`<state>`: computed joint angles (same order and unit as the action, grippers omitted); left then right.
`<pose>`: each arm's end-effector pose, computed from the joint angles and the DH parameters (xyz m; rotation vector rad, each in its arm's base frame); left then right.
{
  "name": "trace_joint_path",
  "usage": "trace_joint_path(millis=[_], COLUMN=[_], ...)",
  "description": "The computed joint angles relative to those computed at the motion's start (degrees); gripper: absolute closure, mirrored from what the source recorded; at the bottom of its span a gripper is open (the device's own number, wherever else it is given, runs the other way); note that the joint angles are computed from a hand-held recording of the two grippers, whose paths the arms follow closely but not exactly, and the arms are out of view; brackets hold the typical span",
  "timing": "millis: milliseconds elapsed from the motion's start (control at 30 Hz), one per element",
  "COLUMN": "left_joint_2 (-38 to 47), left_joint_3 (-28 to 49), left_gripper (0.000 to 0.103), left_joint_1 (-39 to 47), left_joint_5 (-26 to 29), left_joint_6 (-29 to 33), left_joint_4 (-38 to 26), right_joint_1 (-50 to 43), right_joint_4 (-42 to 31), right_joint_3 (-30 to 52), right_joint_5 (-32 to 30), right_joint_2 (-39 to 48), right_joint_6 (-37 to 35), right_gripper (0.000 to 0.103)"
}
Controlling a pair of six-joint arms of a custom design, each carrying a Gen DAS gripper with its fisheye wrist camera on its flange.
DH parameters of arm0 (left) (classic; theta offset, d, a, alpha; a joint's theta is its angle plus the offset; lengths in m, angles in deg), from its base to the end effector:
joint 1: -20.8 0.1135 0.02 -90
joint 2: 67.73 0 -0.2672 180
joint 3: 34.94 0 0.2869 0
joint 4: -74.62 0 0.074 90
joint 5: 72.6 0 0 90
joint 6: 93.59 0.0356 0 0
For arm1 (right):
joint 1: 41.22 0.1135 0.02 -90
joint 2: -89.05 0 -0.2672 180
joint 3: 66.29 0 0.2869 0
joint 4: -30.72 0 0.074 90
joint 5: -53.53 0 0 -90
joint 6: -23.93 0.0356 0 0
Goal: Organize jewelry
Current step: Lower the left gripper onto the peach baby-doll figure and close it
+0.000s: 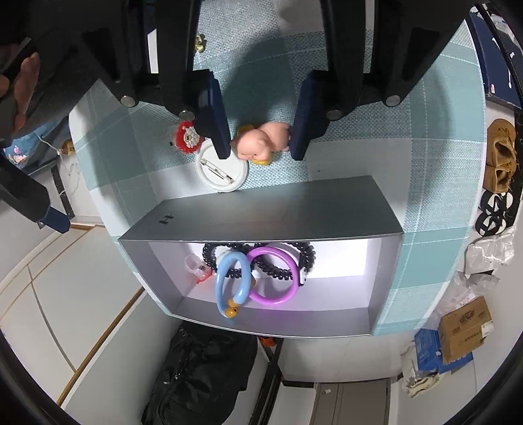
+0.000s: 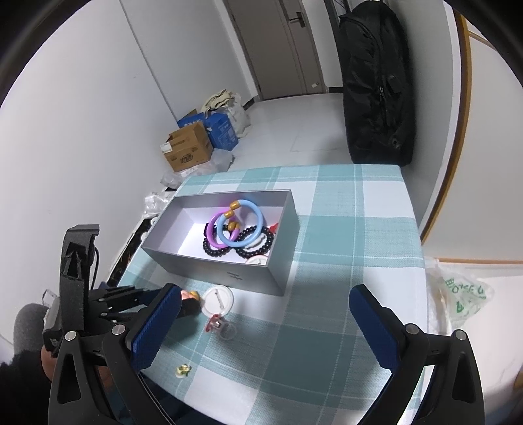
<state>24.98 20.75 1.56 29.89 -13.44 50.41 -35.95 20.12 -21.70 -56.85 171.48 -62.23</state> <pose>0.2940 -0.1108 0.1123 0.2936 2.6585 -0.4554 0.2803 0.0383 0.1220 -0.1937 2.3988 0.5026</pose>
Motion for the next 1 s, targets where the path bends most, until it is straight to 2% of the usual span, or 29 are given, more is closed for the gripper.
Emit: trace_joint_path(millis=[267,500,867,1000], left_joint_2=[-0.95,-6.25,-15.58,-16.74], left_joint_3=[0.07,-1.44,-3.54,-3.74], left_gripper=[0.071,0.071,0.071,0.071], left_joint_1=[0.13,1.78,8.04,11.39], left_joint_5=[0.48,3.12,6.48,7.85], left_joint_6=[0.02,-1.06,-4.23,-5.09], left_joint_4=[-1.05,-1.61,-0.67,-0.44], right_joint_1=[-0.06,0.51,8.6,12.28], right_joint_4=[-0.31,-1.31,-3.77,-4.54], right_joint_3=[0.3,2.33,8.14,11.04], right_joint_5=[-0.09,-0.64,2.91,4.72], right_joint_2=[1.26,5.17,14.14,17.58], right_joint_6=[0.39,2.08,1.91,1.59], right_gripper=[0.0,0.0,0.0,0.006])
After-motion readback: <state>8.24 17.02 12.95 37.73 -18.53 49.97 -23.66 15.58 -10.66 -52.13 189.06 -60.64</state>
